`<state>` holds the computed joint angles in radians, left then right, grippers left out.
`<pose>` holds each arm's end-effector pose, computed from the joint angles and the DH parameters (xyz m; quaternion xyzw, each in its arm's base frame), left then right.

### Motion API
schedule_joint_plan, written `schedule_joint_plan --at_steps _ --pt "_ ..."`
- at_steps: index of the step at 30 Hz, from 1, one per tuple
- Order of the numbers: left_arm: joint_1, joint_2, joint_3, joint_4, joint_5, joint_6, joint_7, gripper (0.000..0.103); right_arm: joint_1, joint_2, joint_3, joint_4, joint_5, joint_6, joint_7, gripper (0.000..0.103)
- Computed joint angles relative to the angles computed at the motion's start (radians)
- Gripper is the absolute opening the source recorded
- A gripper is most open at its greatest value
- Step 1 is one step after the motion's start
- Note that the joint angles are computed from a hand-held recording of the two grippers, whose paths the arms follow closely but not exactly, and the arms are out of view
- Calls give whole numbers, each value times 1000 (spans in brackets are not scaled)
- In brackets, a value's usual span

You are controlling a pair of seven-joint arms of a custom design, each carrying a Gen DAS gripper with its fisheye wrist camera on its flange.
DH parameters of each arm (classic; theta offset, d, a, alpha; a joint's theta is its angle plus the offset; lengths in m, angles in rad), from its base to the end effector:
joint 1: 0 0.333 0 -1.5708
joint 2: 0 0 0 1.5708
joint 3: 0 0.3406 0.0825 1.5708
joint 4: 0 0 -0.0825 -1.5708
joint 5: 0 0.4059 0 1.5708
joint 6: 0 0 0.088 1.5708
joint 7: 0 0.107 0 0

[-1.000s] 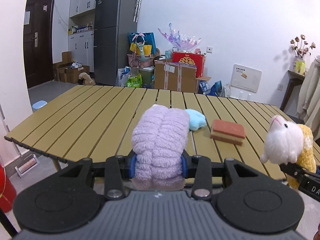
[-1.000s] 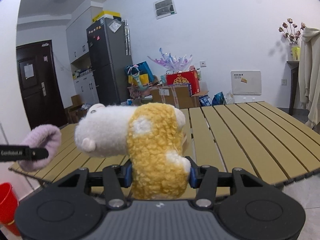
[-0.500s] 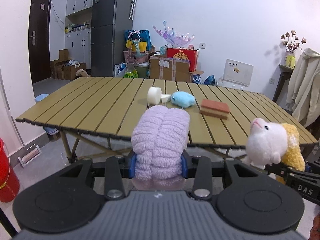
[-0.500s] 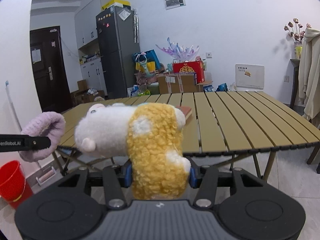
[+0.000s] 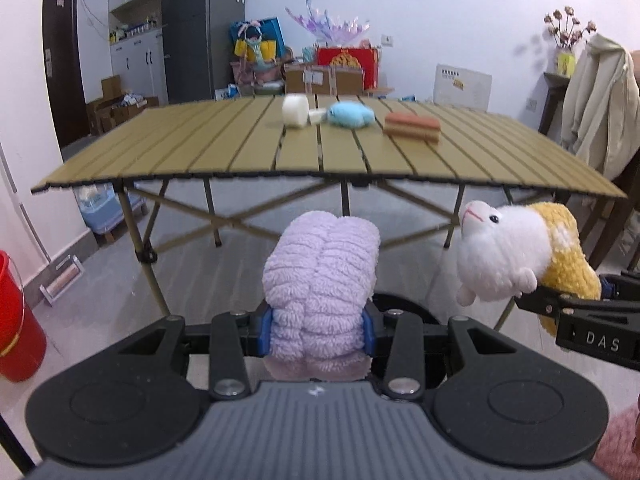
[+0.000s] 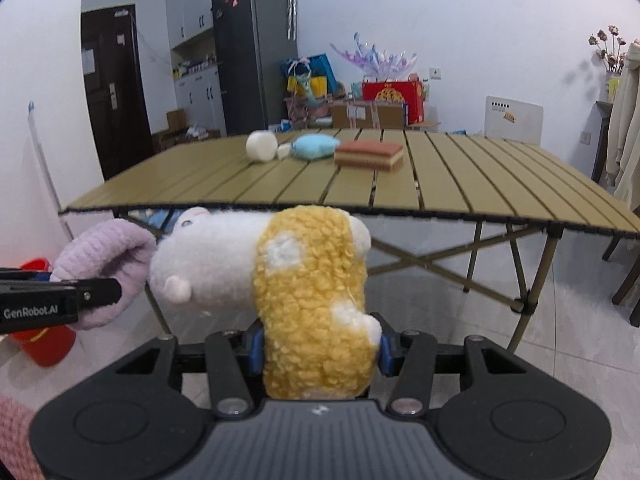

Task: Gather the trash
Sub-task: 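Carry the lilac item and plush toy with both tools over the black bin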

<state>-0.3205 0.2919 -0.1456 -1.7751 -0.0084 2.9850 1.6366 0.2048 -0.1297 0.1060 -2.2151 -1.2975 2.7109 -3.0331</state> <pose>0.6410 -0.3081 0.5216 -0.4579 0.7698 -0.3812 0.2289 0.5157 0.2032 0.4949 -0.5203 0.7067 -0.3547 0.3225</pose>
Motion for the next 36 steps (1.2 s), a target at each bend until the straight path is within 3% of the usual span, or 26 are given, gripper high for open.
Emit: schedule_joint_plan --at_steps 10,24,33,36 --pt "-8 1 13 -70 34 -41 -21 40 6 47 -17 -11 136 32 -115 50" --pt "-17 110 29 -5 65 -136 -47 40 11 134 -57 -54 294 61 -204 50" --pt "-2 176 25 45 52 -195 -44 40 12 176 -87 -70 311 44 -153 50" --pt "-25 192 47 70 76 -223 -73 40 7 198 -97 -63 338 60 -166 50"
